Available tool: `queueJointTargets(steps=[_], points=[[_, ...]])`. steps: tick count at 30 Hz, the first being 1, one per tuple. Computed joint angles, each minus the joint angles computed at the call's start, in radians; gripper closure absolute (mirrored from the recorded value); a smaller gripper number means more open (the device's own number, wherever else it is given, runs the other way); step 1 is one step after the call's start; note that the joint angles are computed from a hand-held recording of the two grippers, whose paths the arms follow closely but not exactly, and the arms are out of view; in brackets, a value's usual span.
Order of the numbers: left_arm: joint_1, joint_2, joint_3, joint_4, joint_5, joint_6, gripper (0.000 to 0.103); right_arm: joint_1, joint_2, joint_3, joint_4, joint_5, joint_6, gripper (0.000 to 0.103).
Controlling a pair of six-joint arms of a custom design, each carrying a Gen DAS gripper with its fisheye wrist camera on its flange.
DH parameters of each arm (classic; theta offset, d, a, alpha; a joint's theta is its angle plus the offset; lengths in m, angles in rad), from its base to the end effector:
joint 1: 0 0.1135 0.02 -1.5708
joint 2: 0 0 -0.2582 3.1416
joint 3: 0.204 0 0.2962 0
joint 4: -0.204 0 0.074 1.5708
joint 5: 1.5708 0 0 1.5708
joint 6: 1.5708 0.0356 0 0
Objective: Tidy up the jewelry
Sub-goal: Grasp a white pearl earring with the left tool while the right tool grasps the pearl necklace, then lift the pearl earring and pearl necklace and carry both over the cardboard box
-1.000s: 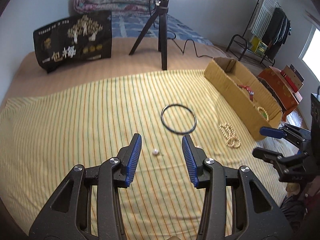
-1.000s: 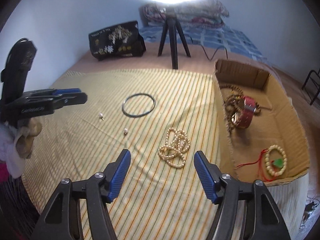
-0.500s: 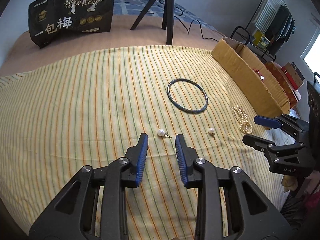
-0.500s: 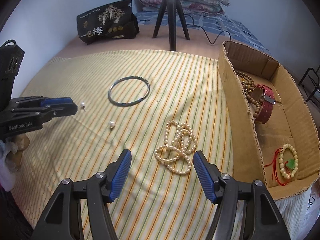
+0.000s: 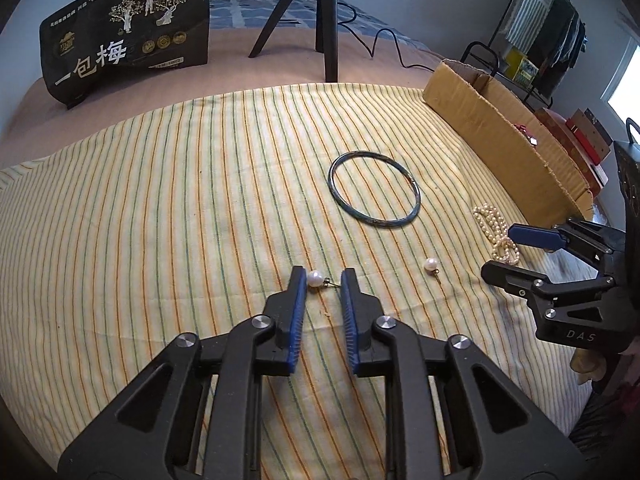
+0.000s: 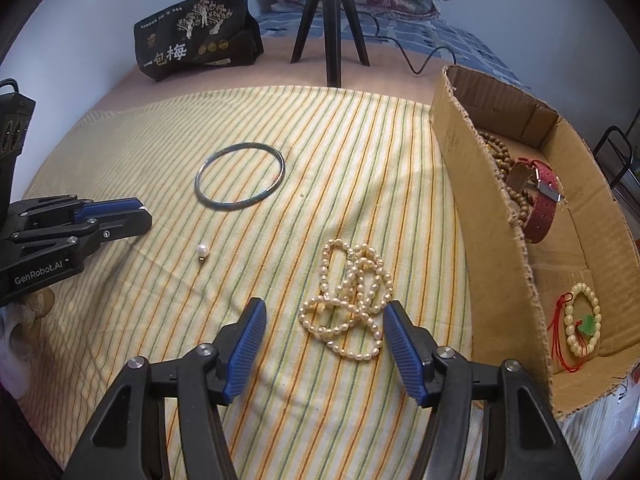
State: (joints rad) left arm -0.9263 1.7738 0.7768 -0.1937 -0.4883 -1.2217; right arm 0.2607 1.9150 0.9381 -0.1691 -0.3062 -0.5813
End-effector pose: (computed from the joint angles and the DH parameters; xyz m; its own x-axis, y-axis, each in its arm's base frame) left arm 0.2050 -0.2450 0.0575 -0.7560 -0.3754 -0.5363 -0.3185 0.9267 -0.1996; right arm 0.3486 0.1041 0.0514 -0.5349 -0.6846 -0.4953 -0.7891 0.6142 0.0032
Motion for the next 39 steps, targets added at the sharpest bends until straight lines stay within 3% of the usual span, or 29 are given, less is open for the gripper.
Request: queueJointTargets(steps=[3,5,7,10,13,25,39], points=[[0.000,0.011,0.004,0.006,-0.002,0.005,0.087,0.000,0.014,0.013,-0.006,0.000,0.015,0.046],[0.001,0.015,0.004,0.010,-0.004,0.011,0.087,-0.004,0.020,0.022,-0.014,-0.006,0.024,0.056],[0.003,0.015,0.002,0.016,-0.004,0.013,0.087,-0.011,0.028,0.038,-0.035,-0.021,0.028,0.073],[0.001,0.015,0.002,0.016,-0.009,0.014,0.088,-0.023,0.034,0.057,-0.071,-0.045,0.017,0.086],[-0.002,0.013,0.002,0.014,-0.014,0.010,0.088,-0.029,0.033,0.059,-0.083,-0.058,0.004,0.093],[-0.044,-0.038,-0.015,-0.024,-0.048,-0.051,0.088,-0.054,-0.023,0.020,-0.095,-0.129,-0.021,0.099],[-0.118,-0.148,-0.002,-0.128,-0.136,-0.106,0.088,-0.111,-0.221,-0.043,-0.145,-0.221,-0.061,0.099]])
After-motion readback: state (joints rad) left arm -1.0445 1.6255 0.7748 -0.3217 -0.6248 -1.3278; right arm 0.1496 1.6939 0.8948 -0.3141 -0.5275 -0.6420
